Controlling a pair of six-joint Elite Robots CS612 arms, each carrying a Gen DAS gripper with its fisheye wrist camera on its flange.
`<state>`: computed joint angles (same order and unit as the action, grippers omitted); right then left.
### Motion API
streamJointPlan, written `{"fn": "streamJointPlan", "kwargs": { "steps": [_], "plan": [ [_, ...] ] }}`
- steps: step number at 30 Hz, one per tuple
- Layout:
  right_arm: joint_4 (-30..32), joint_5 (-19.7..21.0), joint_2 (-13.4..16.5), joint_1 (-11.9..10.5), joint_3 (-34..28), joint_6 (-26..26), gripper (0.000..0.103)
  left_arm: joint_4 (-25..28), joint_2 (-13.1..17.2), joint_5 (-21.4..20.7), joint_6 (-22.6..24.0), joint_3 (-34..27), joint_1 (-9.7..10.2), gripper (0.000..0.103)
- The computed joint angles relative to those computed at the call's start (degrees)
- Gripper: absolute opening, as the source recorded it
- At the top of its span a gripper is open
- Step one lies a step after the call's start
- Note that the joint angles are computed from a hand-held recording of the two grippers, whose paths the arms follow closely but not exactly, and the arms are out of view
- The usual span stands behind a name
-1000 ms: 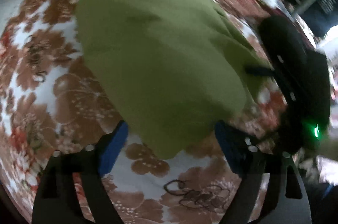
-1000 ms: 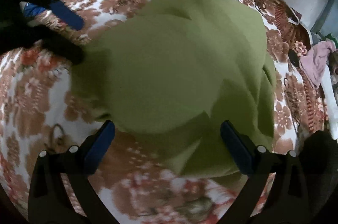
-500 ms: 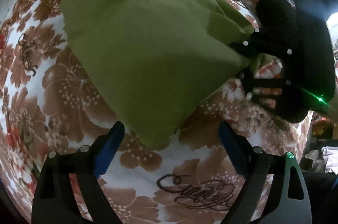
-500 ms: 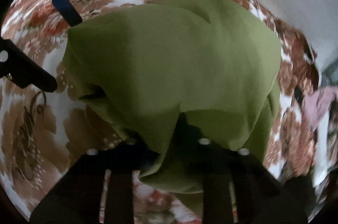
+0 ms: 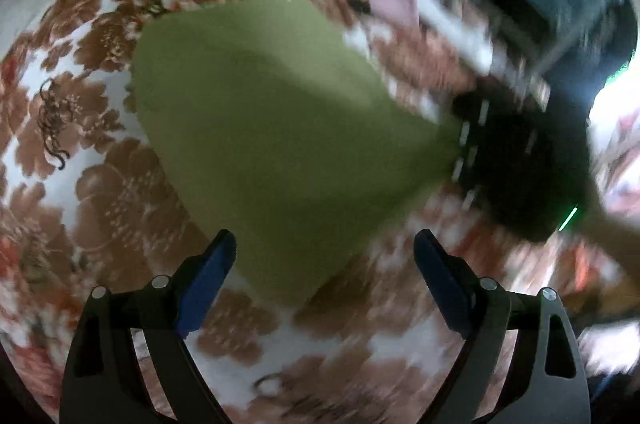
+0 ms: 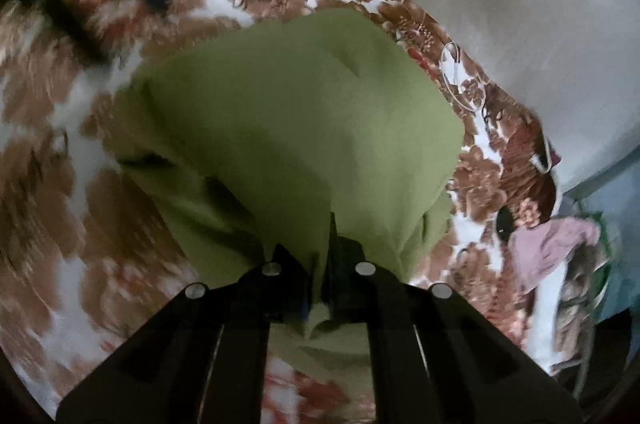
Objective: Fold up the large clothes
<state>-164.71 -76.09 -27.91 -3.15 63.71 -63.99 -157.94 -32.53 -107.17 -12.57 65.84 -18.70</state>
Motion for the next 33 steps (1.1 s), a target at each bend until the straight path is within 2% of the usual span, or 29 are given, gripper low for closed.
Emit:
{"fn": "streamJointPlan", "kwargs": {
  "steps": [2,4,6,8,9,12,16,19,21,28,29,31,32,33],
  "plan": [
    [1.4,-0.5,1.0,-0.4,-0.9,-0.6,0.006,0.0,1.0,0.8,-1.9,-2.1,-0.02,0.089],
    [2.4,-1.1,2.3,-0.7,-1.7,-1.3,0.006,3.5,2.3,5.5,0.7,-4.9,-0.89,0.089],
    [3.4,-0.9,3.1,-1.0,-2.1,-0.3,0.007,8.7,4.1,8.1,4.3,-8.6,-1.75,0.089],
    [4.0,-0.3,3.3,-1.1,-2.1,1.2,0.007,12.3,5.5,7.9,6.2,-11.1,-1.95,0.087],
    [3.9,-0.1,3.4,-1.2,-2.1,1.8,0.008,15.7,6.5,8.0,7.8,-13.0,-2.20,0.087],
    [4.5,0.3,3.4,-1.1,-1.9,3.0,0.009,20.6,8.1,10.8,11.1,-15.5,-2.92,0.087],
    [5.6,0.5,3.6,-1.2,-1.9,3.2,0.014,25.6,10.5,9.8,10.4,-18.9,-2.49,0.089],
    [4.5,0.2,3.6,-1.2,-1.3,2.0,0.014,27.2,12.3,8.6,9.1,-21.0,-2.22,0.091],
    [4.8,0.3,3.7,-1.3,-1.2,2.1,0.015,27.6,12.9,9.8,10.1,-21.6,-2.55,0.092],
    [5.4,-0.4,4.0,-1.2,-1.6,2.9,0.016,26.3,13.5,10.9,11.5,-21.6,-2.81,0.095],
    [5.4,-0.5,3.9,-1.2,-1.6,3.0,0.021,26.3,13.3,10.9,11.6,-21.5,-2.82,0.095],
    [4.6,-1.1,3.5,-1.1,-1.1,3.2,0.040,25.6,12.4,10.4,11.7,-20.6,-2.67,0.096],
    [4.7,-0.6,3.0,-1.2,-0.6,3.7,0.065,24.4,11.4,9.7,11.2,-19.4,-2.47,0.096],
    [5.9,0.7,2.2,-1.4,-0.1,4.8,0.081,23.3,10.6,9.0,10.6,-18.2,-2.25,0.097]
  ]
}}
